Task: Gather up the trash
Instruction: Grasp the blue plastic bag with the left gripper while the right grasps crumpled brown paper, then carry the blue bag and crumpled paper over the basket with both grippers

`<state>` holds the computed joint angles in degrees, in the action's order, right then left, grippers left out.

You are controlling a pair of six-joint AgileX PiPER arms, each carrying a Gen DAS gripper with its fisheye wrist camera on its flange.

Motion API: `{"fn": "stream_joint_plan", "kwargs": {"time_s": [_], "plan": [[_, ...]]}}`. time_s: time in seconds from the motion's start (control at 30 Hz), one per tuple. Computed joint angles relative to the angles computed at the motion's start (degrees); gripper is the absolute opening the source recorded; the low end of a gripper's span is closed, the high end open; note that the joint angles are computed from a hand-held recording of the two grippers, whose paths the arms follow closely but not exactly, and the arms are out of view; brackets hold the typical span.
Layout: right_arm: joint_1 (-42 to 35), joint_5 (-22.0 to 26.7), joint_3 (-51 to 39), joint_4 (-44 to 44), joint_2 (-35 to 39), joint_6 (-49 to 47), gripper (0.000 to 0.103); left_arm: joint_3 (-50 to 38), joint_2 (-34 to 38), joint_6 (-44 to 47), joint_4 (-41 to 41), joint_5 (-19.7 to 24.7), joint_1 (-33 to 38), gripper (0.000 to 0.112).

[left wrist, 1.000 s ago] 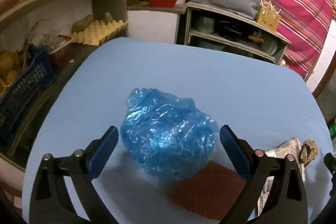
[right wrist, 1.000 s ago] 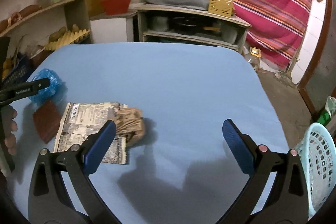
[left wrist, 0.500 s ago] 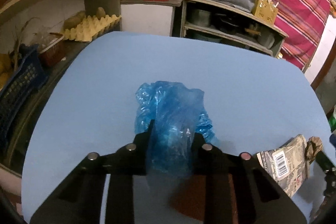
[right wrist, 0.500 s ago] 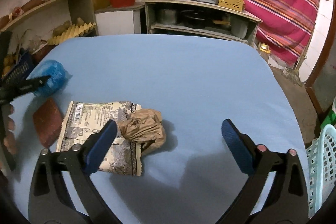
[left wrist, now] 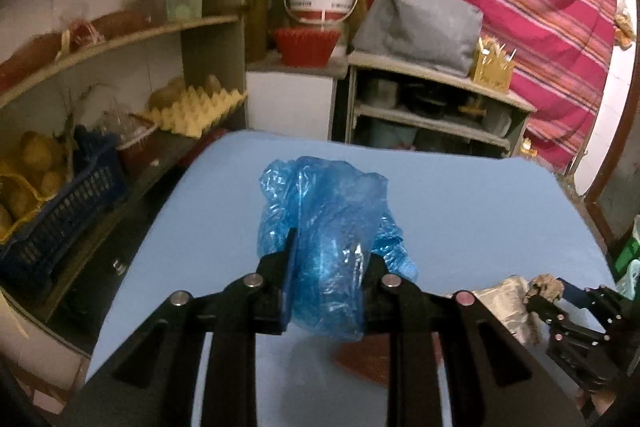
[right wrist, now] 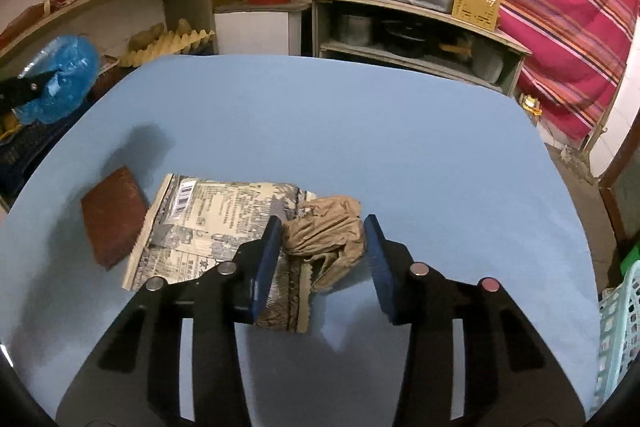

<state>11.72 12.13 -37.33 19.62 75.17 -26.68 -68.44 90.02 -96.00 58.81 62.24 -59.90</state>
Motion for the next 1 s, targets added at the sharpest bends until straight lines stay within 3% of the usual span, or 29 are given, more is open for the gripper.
{"fn": "stream_joint_plan", "kwargs": {"time_s": [0.27,0.5,0.77,1.0], "plan": [[-8.4,4.9,0.2,14.6,-4.0,-16.1,0.038,-1.8,-0.1,0.0,0.3,1.5,-3.3,0.023],[-19.3,12.3,0.5,25.0,-7.9,-29.2,0.038,-3.4,0.5,-0.1,0.4,2.6,-5.9,0.023],[-30.2,20.2,0.1,30.4,-10.9,-39.1,0.038,-5.7,2.1,1.9,0.6,3.9,-8.1,0.023],[-41.0,27.8,-0.9,34.6,-11.7,-48.1,0.038,-8.5,5.3,3.3,-1.2,1.2,-8.3,0.022]]}}
